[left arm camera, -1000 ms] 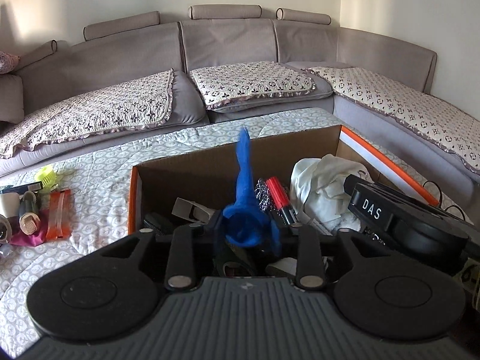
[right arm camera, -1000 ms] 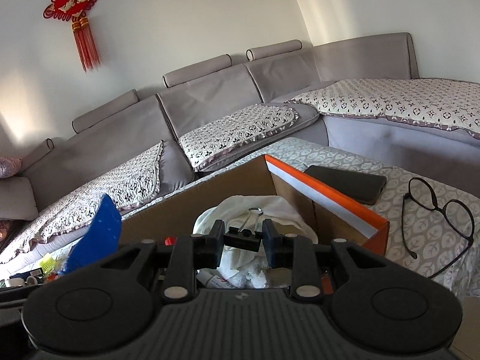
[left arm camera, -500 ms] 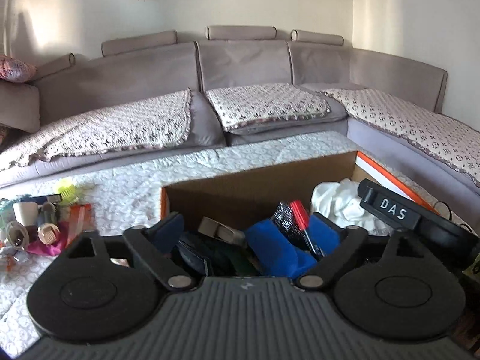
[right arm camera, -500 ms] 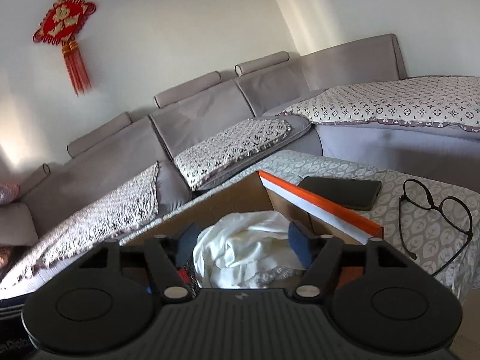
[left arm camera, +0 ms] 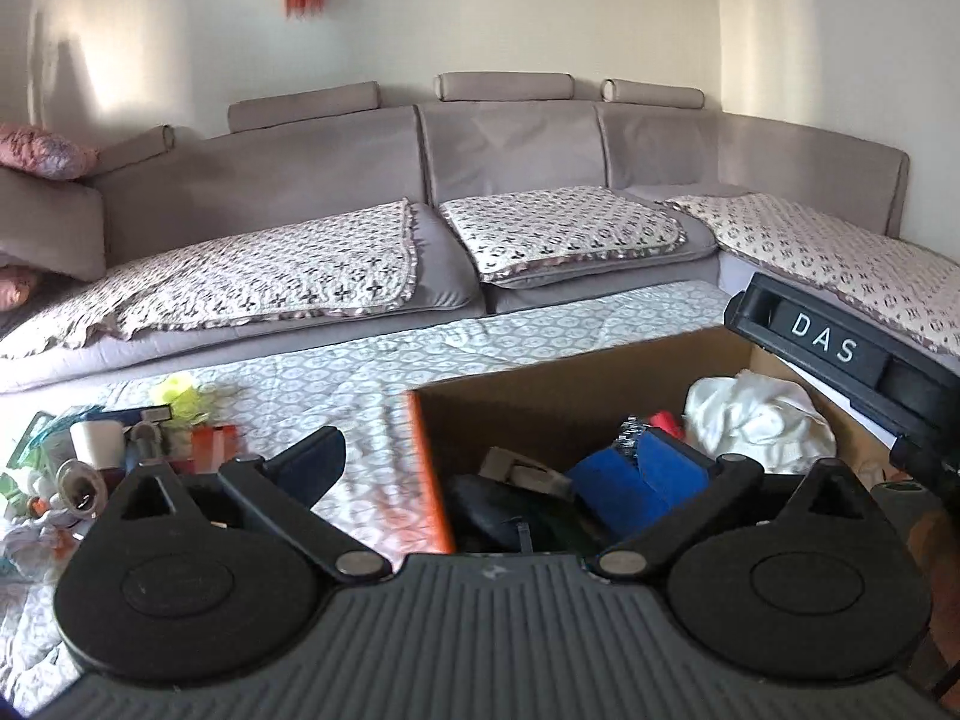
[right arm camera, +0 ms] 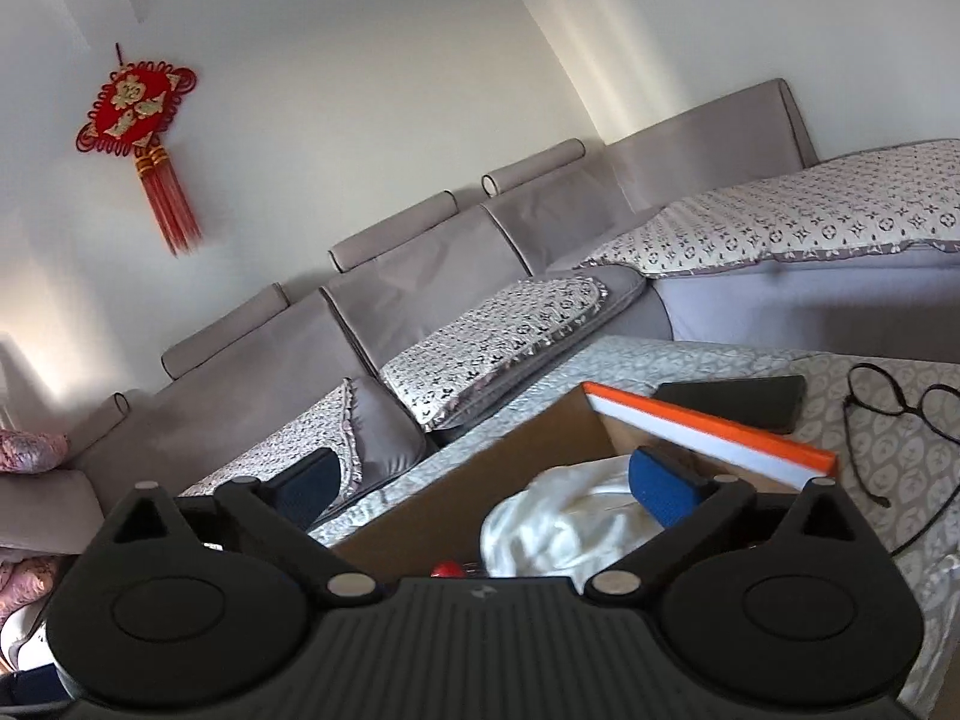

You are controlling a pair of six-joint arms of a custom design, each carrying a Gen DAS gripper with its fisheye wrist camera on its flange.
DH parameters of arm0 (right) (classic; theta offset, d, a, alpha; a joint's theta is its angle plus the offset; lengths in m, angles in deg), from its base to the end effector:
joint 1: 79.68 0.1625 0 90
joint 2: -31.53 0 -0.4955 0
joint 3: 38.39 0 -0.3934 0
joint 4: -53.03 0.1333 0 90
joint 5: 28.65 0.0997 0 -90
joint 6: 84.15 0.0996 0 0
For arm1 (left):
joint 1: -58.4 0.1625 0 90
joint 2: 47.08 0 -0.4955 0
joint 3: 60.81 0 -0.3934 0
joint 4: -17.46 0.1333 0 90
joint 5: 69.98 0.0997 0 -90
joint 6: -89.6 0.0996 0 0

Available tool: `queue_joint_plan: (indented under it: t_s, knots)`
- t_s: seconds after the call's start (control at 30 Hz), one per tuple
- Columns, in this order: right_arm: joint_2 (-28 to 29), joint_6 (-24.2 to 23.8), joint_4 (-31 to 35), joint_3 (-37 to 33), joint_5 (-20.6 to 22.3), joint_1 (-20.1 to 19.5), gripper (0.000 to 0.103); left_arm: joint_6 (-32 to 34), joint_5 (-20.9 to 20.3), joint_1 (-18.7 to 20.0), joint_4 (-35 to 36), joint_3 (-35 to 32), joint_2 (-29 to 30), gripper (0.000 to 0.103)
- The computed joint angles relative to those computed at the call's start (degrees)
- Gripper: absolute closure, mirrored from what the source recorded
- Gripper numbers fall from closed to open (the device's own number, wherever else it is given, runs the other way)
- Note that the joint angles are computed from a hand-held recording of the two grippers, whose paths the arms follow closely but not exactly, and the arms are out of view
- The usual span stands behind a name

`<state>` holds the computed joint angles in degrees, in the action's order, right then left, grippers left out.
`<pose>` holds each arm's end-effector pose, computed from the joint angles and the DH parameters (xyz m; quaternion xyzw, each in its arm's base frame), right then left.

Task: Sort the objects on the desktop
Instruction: 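Move both grippers back from the box to the item pile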

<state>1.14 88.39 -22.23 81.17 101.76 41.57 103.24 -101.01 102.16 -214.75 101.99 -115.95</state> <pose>0.3092 -0.3771 -0.0952 0.0441 -0.7678 0.6220 0.1469 -0.0339 -0.3352 0.2725 0.2220 0.7888 -0.4678 0.3312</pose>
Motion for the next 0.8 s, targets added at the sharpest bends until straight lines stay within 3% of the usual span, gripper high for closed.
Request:
queue_joint_plan:
  t_s: [0.13,0.33,0.53,0.8]
  knots:
    - [1.4,-0.8,2.0,-2.3,-0.3,2.1,0.000,0.4,0.6,0.5,1.9,0.2,-4.7,0.000]
    - [4.9,-4.3,3.2,-6.8,-2.0,6.0,0.000,5.3,2.2,3.4,-1.9,0.2,-8.7,0.000]
    - [8.5,-3.1,12.7,-14.4,-4.4,8.5,0.000,10.4,2.4,9.7,-2.6,-1.4,-14.6,0.000]
    - [14.4,-9.4,23.0,-23.6,-8.1,9.8,0.003,22.5,-1.4,20.2,-14.3,-4.0,-15.0,0.000]
